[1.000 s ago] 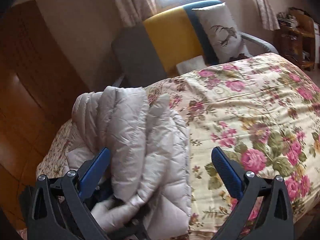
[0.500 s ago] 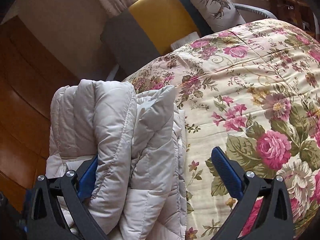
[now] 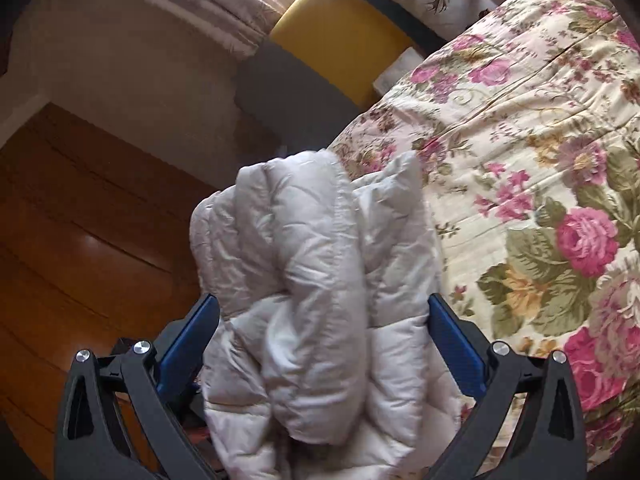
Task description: Fold large clothes
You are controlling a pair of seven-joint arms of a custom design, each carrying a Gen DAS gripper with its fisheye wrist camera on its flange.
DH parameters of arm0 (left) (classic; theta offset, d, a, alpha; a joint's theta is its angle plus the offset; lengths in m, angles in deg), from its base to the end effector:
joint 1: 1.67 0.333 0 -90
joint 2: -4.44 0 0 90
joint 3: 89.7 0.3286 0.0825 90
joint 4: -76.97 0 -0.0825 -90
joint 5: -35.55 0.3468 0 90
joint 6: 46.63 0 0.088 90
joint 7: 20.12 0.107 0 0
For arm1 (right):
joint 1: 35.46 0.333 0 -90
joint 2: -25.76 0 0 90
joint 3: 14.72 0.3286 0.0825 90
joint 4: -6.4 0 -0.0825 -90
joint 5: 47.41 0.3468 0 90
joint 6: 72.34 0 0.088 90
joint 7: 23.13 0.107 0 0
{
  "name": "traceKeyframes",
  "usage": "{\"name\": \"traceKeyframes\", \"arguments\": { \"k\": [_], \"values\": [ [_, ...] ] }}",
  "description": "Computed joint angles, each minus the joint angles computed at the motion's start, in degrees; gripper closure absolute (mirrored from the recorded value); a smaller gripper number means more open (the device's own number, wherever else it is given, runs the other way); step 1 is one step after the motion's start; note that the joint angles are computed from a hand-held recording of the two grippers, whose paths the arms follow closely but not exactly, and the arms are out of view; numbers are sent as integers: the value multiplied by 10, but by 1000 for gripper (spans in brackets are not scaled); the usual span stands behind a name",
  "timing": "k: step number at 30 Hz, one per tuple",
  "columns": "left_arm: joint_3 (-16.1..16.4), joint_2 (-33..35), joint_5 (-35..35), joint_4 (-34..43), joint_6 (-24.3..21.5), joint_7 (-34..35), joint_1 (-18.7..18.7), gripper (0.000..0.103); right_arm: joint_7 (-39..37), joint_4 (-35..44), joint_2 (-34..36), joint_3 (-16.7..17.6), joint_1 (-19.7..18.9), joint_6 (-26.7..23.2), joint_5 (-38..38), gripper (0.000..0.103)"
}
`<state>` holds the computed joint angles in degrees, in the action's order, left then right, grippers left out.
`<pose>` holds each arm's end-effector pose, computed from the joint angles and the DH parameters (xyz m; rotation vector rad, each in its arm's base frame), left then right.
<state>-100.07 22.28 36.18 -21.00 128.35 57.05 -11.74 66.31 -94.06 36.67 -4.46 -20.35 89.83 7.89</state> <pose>0.6275 -0.2149 0.5674 -1.6089 1.7841 -1.2318 0.5878 0.2212 0.5709 -1.1865 1.7296 0.1855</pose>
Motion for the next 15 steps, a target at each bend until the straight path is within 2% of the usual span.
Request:
{"name": "traceKeyframes", "arguments": {
  "k": [1, 2, 3, 4, 5, 6, 7, 8, 9, 11, 13, 14, 15],
  "values": [
    [38, -3, 35, -9, 21, -25, -35, 34, 66, 35, 17, -33, 20, -36, -85, 2],
    [79, -5, 66, -20, 44, -53, -69, 34, 120, 67, 35, -45, 30, -62, -167, 7],
    [119, -7, 94, -31, 66, -82, -100, 34, 145, 104, 56, -46, 32, -88, -226, 20],
    [139, -11, 106, -45, 90, -96, -114, 34, 146, 135, 75, -42, 31, -104, -252, 26],
    [157, -12, 111, -52, 104, -106, -126, 35, 127, 165, 95, -27, 23, -111, -250, 30],
    [195, -14, 114, -58, 115, -120, -157, 34, 87, 182, 110, 0, 6, -103, -221, 39],
    [223, -18, 122, -62, 119, -136, -177, 34, 29, 199, 125, 35, -18, -95, -170, 44],
    [230, -18, 111, -60, 119, -132, -181, 34, -27, 205, 136, 68, -43, -87, -110, 49],
    [218, -16, 104, -54, 119, -128, -168, 34, -90, 207, 146, 103, -72, -80, -31, 54],
    [171, -11, 97, -34, 105, -109, -129, 29, -177, 185, 154, 142, -115, -67, 103, 56],
    [124, 2, 100, 3, 71, -82, -99, 29, -254, 144, 149, 157, -139, -51, 200, 55],
    [90, 11, 98, 23, 44, -57, -78, 27, -298, 128, 144, 161, -147, -46, 241, 54],
    [76, 22, 97, 49, 6, -30, -77, 26, -347, 110, 137, 167, -155, -38, 290, 52]
  ]
}}
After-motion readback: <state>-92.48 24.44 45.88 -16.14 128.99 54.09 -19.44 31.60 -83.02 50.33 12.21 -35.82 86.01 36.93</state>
